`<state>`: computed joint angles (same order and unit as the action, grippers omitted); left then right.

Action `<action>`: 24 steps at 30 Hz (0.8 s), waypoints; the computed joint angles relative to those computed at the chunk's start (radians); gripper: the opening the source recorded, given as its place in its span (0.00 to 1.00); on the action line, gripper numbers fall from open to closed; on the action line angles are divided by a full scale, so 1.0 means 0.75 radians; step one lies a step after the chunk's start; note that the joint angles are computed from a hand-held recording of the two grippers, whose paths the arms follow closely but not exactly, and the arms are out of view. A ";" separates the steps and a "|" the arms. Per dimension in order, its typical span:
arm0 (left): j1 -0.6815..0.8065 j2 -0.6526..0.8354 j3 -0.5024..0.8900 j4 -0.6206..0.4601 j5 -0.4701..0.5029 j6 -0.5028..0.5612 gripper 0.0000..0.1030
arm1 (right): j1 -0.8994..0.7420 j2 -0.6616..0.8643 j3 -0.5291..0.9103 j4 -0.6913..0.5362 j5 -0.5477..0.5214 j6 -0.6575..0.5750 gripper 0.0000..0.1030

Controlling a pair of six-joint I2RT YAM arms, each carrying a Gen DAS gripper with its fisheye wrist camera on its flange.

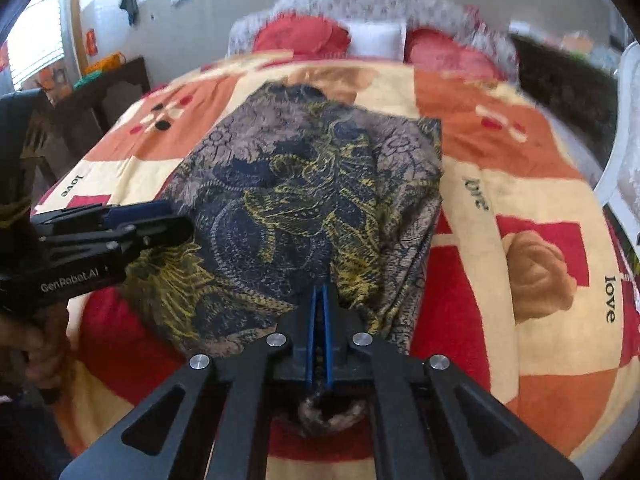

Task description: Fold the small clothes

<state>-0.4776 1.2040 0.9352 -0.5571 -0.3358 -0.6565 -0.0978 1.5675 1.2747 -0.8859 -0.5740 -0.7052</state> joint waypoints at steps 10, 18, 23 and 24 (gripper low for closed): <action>0.347 0.737 0.817 -0.134 0.101 -0.048 0.63 | 0.320 0.462 0.757 -0.015 0.442 0.900 0.29; 0.371 0.848 0.610 0.202 0.121 0.034 0.81 | 0.356 0.800 0.849 0.166 0.470 0.892 0.34; 0.366 0.917 0.698 0.149 0.136 0.077 0.94 | 0.335 0.799 0.828 0.211 0.408 0.947 0.36; 0.367 0.920 0.703 0.147 0.140 0.078 0.94 | 0.340 0.795 0.819 0.222 0.420 0.950 0.36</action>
<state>-0.2022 1.8939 1.4626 -0.4470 -0.2306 -0.5981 0.1571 2.1641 1.8891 -0.7191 -0.2592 0.0071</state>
